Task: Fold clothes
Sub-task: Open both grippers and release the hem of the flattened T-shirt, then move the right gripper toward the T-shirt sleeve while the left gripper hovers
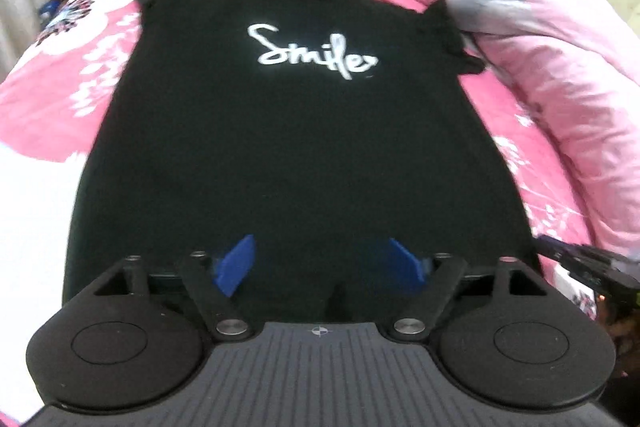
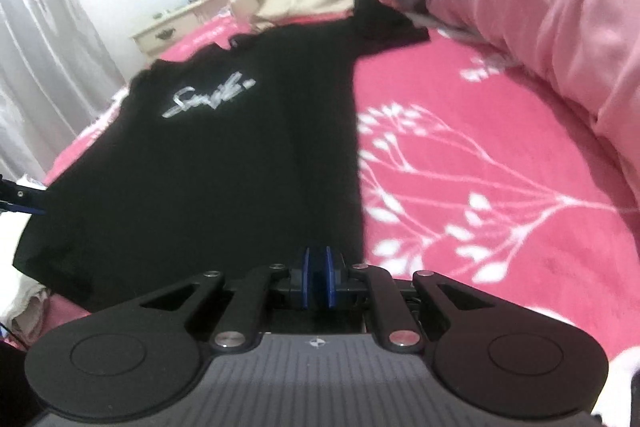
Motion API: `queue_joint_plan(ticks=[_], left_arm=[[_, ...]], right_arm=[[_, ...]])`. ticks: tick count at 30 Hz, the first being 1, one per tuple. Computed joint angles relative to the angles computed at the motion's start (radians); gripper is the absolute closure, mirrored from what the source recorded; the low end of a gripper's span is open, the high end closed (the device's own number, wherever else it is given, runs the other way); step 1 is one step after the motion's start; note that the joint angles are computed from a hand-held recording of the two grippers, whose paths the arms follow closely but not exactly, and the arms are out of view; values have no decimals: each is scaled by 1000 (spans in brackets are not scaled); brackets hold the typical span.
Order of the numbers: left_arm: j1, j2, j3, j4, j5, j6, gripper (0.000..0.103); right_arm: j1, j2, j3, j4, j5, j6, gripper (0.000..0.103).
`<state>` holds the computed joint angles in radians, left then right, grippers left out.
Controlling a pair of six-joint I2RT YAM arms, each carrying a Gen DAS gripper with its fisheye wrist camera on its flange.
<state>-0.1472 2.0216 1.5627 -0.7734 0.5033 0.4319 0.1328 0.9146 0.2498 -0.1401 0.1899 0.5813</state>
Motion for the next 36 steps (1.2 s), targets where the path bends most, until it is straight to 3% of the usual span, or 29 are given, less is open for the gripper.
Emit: queue_joint_plan(ticks=[4, 8, 10, 12, 14, 17, 24, 25, 26, 29, 36], left_arm=[[17, -41, -34, 1, 29, 24, 6], [20, -74, -71, 18, 48, 55, 1], [9, -78, -89, 30, 67, 74, 0], [-11, -74, -110, 51, 79, 97, 0], [-39, -53, -121, 61, 78, 115, 0], [-81, -15, -129, 76, 67, 142, 0], [-150, -10, -233, 203, -5, 219, 2], [-156, -12, -248, 216, -22, 225, 2], [-163, -13, -262, 227, -49, 228, 2], [-176, -3, -286, 251, -122, 215, 3], [-146, 12, -253, 186, -130, 242, 4]], right_arm=[[37, -19, 10, -10, 20, -16, 92], [61, -140, 16, -139, 108, -26, 92], [-12, -212, 15, -218, 115, -32, 92], [-174, -248, 11, -253, 18, -58, 91], [-325, -213, 18, -237, -126, -117, 91], [-368, -86, 37, -150, -237, -163, 90], [-388, 288, 70, 153, -337, -157, 87], [-402, 321, 71, 182, -370, -165, 89], [-406, 334, 72, 196, -385, -176, 101], [-382, 272, 53, 172, -306, -174, 101], [-337, 189, 49, 112, -199, -162, 100]])
